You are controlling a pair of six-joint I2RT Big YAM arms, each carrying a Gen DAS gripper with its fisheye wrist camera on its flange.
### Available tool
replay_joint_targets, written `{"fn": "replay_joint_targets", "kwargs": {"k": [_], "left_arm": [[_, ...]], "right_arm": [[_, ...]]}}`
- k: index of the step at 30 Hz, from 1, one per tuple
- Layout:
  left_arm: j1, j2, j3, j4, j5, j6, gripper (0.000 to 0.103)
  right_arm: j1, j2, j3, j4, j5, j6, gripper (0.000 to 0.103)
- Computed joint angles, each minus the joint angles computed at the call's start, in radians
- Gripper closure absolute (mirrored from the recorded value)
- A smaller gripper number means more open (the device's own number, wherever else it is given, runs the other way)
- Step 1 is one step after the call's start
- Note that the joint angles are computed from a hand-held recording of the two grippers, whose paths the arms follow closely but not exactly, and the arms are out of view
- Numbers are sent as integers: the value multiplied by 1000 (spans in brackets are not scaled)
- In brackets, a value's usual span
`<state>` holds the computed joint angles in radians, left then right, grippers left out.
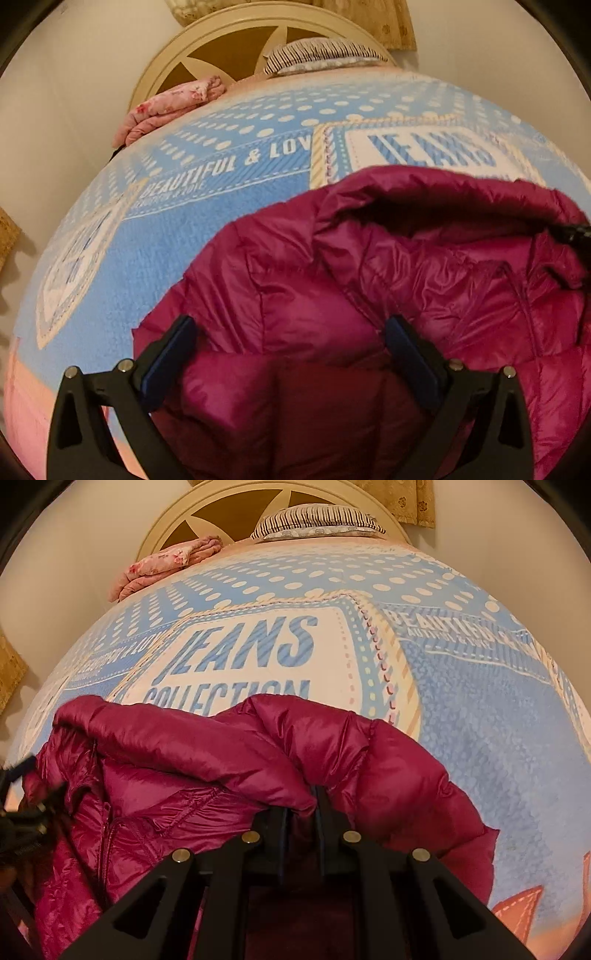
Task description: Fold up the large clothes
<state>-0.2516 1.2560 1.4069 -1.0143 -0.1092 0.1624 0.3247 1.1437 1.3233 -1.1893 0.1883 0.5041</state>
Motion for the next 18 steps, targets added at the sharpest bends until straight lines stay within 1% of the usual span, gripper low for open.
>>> {"fn": "replay_joint_targets", "kwargs": {"k": [2, 5, 6, 7, 8, 9, 11, 12, 13, 15, 16, 17, 18], "left_arm": [[8, -12, 9, 8, 22, -11, 0], [30, -42, 35, 62, 85, -41, 0], [34, -42, 55, 82, 94, -49, 0], [32, -35, 80, 97, 87, -56, 0], [29, -18, 110, 99, 81, -61, 0], [25, 9, 151, 87, 81, -69, 0], [25, 66, 219, 59, 124, -94, 0], [27, 97, 254, 30, 156, -108, 0], [22, 134, 289, -7, 170, -128, 0], [11, 167, 303, -50, 180, -139, 0], [4, 170, 291, -55, 162, -139, 0], [-9, 165, 262, -46, 122, -137, 0], [-16, 157, 233, -41, 104, -130, 0]], "right_arm": [[2, -6, -11, 16, 5, -4, 91], [6, -19, -33, 46, 14, -10, 91], [8, -26, -44, 62, 18, -11, 91], [11, -33, -56, 77, 23, -11, 91], [13, -38, -63, 86, 26, -13, 91], [12, -43, -70, 96, 24, -14, 91], [0, -53, -81, 114, 2, -13, 91], [-7, -58, -88, 124, -12, -11, 91], [-14, -64, -95, 133, -26, -9, 91], [-23, -69, -103, 145, -45, -7, 91], [-27, -73, -107, 151, -53, -7, 91], [-29, -75, -109, 155, -58, -6, 91], [-33, -78, -114, 162, -66, -5, 91]]}}
